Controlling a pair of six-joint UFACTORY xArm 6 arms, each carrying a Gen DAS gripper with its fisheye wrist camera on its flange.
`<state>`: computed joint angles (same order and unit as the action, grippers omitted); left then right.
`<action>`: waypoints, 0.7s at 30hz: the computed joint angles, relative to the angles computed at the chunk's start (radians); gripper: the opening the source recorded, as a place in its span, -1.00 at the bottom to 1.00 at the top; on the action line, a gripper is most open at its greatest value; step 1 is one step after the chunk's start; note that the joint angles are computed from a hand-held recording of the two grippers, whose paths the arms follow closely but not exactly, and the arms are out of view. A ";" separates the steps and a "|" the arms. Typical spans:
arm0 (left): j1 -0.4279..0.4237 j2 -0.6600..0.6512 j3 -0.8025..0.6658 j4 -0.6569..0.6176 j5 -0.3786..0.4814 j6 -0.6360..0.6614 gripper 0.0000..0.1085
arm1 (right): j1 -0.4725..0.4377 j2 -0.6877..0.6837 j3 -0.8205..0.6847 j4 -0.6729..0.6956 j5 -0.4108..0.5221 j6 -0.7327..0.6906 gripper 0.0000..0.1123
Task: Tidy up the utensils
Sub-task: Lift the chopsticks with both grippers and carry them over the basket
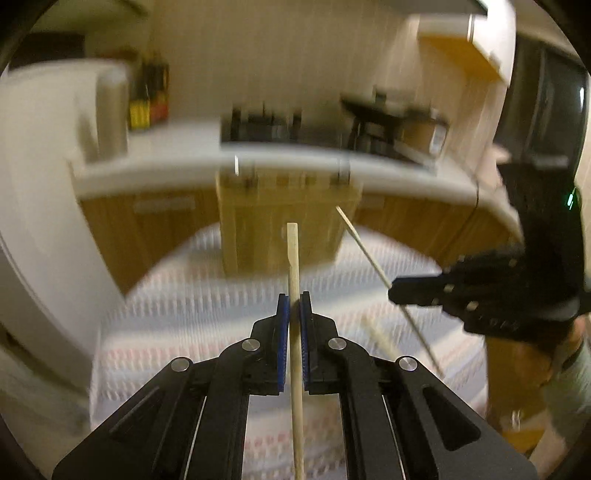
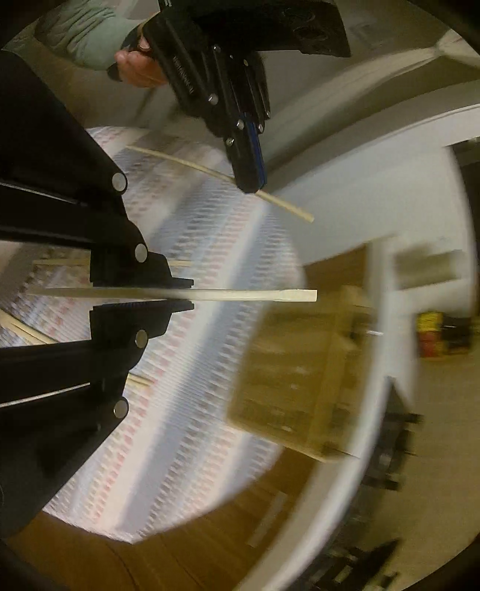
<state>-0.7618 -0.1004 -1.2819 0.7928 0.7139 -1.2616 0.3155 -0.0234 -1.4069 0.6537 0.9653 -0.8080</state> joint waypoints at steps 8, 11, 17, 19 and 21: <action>0.059 0.089 -0.230 0.179 -0.039 -0.038 -0.93 | -0.015 0.124 -0.231 0.073 -0.083 0.051 -0.92; 0.080 0.112 -0.282 0.230 -0.056 -0.054 -0.93 | -0.008 0.172 -0.304 0.082 -0.152 0.077 -0.92; 0.162 0.181 -0.359 0.367 -0.192 -0.176 -0.93 | 0.002 0.281 -0.442 0.104 -0.305 0.104 -0.92; 0.185 0.207 -0.389 0.432 -0.219 -0.232 -0.93 | 0.012 0.318 -0.482 0.078 -0.356 0.115 -0.92; 0.202 0.234 -0.419 0.507 -0.220 -0.288 -0.93 | 0.022 0.363 -0.525 0.067 -0.406 0.108 -0.92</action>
